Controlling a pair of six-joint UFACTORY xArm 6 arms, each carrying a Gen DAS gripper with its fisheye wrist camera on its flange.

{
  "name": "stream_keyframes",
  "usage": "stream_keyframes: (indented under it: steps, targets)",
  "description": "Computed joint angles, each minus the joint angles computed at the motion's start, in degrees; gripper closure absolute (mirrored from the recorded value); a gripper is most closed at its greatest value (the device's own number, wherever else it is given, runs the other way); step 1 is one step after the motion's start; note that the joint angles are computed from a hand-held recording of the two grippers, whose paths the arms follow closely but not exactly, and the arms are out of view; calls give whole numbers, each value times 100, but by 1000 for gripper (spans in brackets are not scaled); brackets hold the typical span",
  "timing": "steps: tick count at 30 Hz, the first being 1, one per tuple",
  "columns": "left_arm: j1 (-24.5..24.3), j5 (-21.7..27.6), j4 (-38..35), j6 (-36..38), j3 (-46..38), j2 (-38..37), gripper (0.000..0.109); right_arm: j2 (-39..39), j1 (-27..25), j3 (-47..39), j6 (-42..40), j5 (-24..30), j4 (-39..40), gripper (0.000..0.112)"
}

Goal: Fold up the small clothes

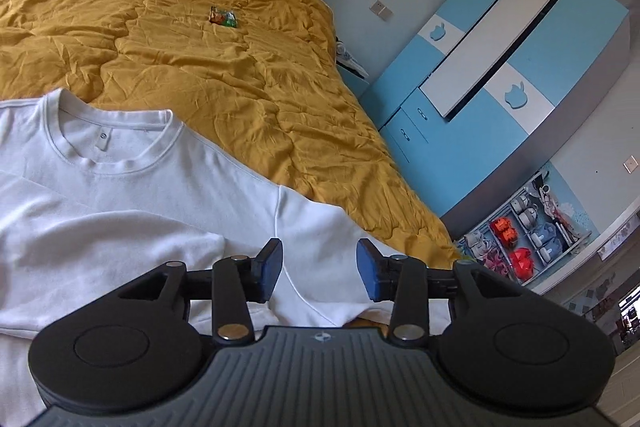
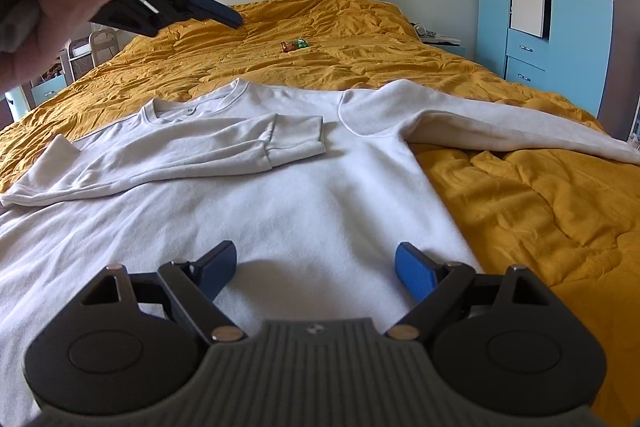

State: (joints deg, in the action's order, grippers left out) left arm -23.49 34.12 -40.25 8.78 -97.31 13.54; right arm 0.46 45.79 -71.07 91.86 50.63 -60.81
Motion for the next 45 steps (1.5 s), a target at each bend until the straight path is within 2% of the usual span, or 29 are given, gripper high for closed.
stream_keyframes:
  steps: [2, 3, 10, 13, 14, 18, 21, 23, 27, 31, 34, 35, 37, 38, 39, 42, 44, 45]
  targets:
    - [133, -292, 281, -100, 488, -439, 59, -13, 11, 20, 51, -3, -36, 29]
    - [247, -446, 685, -369, 742, -677, 58, -14, 20, 25, 70, 5, -56, 29]
    - [1227, -944, 4858, -3011, 2363, -2164, 57, 74, 131, -82, 45, 241, -165, 30]
    - [1570, -758, 6601, -3997, 2796, -2550, 57, 64, 187, -44, 244, 316, -369, 30]
    - [1640, -681, 6905, -4155, 2920, -2643, 57, 90, 200, -62, 251, 346, -387, 30]
    - [1918, -683, 6680, -3667, 3595, -3053, 56, 208, 289, -159, 199, 557, -484, 30]
    - [1983, -724, 6389, -3170, 3940, -3119, 55, 334, 389, -281, 110, 809, -539, 30]
    - [1969, -782, 6439, -2991, 4072, -3064, 54, 405, 448, -349, 30, 956, -573, 30]
    - [1964, -1387, 6648, -2501, 4398, -2886, 54, 498, 504, -437, -78, 1099, -561, 30]
    - [1948, -1903, 6432, -1959, 4361, -2536, 54, 422, 442, -337, 49, 945, -558, 30]
    - [1997, -2217, 7003, -2193, 4209, -2227, 54, 439, 432, -334, 42, 928, -539, 30]
    - [2013, -2316, 6972, -2103, 4141, -2103, 54, 450, 431, -357, 5, 942, -506, 30]
    - [2006, -2268, 6534, -1617, 3948, -1854, 54, 479, 473, -447, -133, 1039, -500, 30]
    - [2032, -2198, 6532, -1641, 3825, -1725, 54, 460, 465, -469, -245, 957, -515, 30]
    - [2064, -2196, 6434, -1609, 3753, -1630, 54, 416, 396, -450, -349, 695, -523, 30]
    - [2129, -2185, 5221, -778, 3570, -1382, 53, 352, -53, -545, -1051, -915, -134, 30]
    - [2139, -2227, 4345, -123, 3494, -1263, 52, 693, -353, -1034, -1878, -1930, 550, 30]
    - [2140, -2285, 4094, 34, 3493, -1231, 52, 964, -447, -1395, -2348, -2227, 1022, 30]
